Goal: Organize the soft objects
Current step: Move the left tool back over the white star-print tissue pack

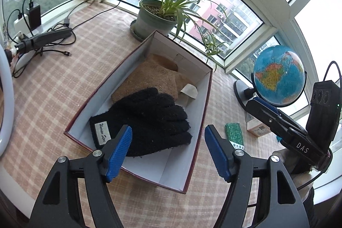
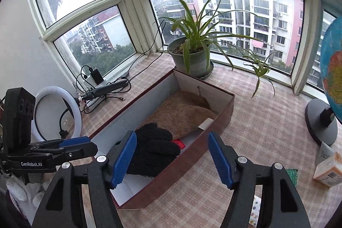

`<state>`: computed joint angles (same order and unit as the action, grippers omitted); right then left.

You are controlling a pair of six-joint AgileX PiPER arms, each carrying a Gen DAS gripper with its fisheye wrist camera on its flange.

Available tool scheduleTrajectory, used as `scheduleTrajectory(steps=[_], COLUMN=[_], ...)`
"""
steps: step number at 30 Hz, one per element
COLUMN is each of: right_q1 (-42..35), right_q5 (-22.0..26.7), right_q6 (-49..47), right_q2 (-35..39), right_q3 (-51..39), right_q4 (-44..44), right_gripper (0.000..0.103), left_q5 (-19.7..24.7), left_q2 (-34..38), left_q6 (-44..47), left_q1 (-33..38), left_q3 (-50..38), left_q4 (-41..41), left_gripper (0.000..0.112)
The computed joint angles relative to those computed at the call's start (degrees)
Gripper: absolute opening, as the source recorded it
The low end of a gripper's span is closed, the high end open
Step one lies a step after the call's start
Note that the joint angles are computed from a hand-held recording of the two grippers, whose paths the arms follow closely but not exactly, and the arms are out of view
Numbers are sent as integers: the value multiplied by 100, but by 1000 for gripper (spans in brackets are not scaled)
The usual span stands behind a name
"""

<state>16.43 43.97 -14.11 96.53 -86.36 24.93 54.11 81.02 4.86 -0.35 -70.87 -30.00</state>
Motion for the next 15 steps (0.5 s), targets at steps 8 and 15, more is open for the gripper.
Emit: scheduleTrajectory(steps=[8, 15], right_q1=[-1277, -2659], right_q5=[237, 580], right_q6=[-692, -1390], right_q2=[-867, -1475], right_q3=[881, 1512], right_q4=[723, 1147], right_gripper=[65, 74], left_q5=[12, 11], left_q2=[-221, -318], left_q6=[-376, -1009], left_q1=[-592, -1427], left_q3=[54, -33], left_q4=[318, 828], left_gripper=[70, 70])
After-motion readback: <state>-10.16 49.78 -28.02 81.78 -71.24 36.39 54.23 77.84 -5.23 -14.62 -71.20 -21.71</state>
